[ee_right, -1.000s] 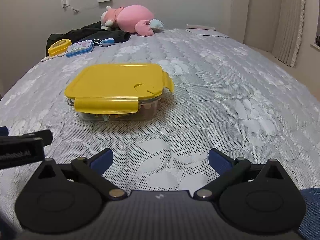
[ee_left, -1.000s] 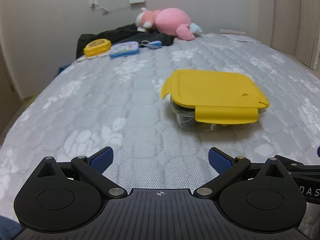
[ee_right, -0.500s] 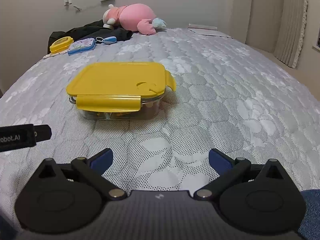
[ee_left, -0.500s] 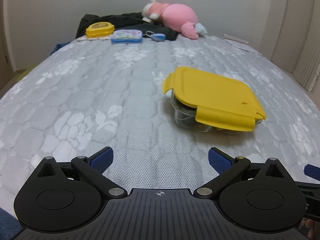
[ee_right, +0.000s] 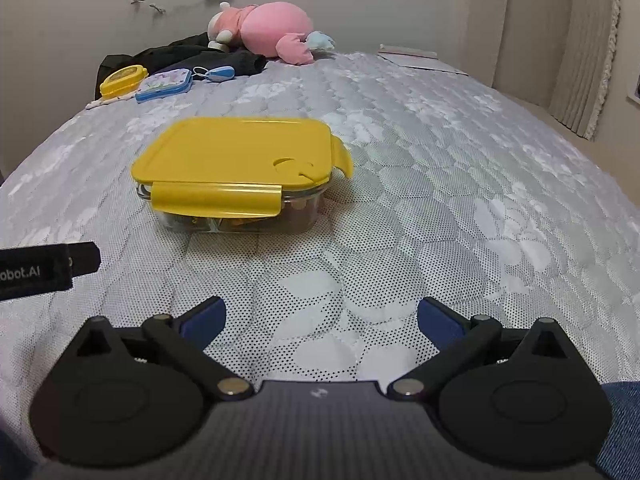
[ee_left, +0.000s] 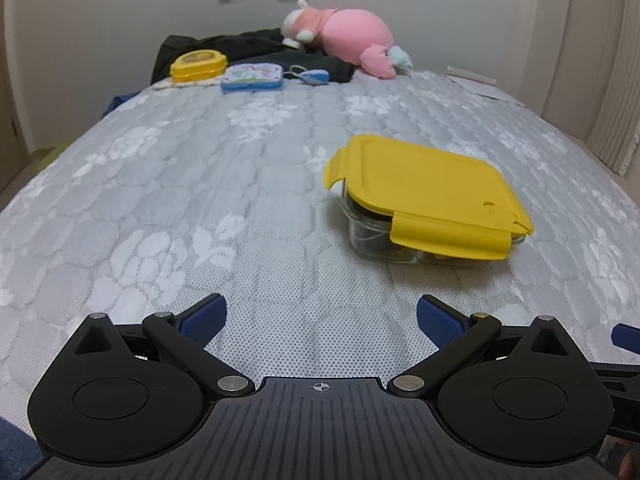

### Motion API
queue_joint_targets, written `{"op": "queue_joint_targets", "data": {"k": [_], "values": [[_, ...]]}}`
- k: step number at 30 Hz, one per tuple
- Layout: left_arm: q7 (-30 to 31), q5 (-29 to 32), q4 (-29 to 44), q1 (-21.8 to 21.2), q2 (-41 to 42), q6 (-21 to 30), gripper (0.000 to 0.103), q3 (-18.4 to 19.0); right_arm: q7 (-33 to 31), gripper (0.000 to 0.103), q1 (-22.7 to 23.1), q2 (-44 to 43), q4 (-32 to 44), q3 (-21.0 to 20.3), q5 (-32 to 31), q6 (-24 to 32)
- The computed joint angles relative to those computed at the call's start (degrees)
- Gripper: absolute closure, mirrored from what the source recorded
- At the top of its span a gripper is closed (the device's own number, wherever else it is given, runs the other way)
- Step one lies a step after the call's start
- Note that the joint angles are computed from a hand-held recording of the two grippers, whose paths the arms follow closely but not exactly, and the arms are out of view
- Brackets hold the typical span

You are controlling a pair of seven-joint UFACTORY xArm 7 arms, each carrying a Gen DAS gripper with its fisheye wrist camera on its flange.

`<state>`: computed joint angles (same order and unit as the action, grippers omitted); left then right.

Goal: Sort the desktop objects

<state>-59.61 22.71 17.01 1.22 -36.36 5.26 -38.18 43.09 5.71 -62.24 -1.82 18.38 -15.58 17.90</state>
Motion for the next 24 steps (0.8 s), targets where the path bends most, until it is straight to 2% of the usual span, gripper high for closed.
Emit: {"op": "queue_joint_targets", "data": {"k": [8,11,14,16,20,24], "values": [[0.32,0.29,0.13,-0.91,0.09,0.64,0.000,0.65,-0.25,0.000,0.10,-0.17,0.06,-0.52,0.10,0.58],[1.31,0.23,0.34,-2.22,0.49,1.09,0.000,1.96,-0.91,0.000,0.41,-0.27,0.48,-2.07,0.88,1.83],[3.24,0.48,1.13,-3.63,1.65,1.51,0.000,3.47,-4.69,0.000,0.96,0.67,1.94,-6.63,2.34,2.73],[4.32,1.19,2.05,-3.45,2.65,1.75,0.000,3.21,-6.97,0.000,0.79,0.91,2.69,-8.52,3.50,2.58],[5.72,2.51,4.02,-3.20,5.10,3.25,0.000,3.04,-6.88,0.000,-2.16,1.47,2.53,-6.26,4.18,0.39],[5.04,3.88,5.13,-2.77,7.32,3.45,0.000,2.82,-7.78,0.000,-3.26,4.42,2.92,-5.74,4.36,-0.40]]}}
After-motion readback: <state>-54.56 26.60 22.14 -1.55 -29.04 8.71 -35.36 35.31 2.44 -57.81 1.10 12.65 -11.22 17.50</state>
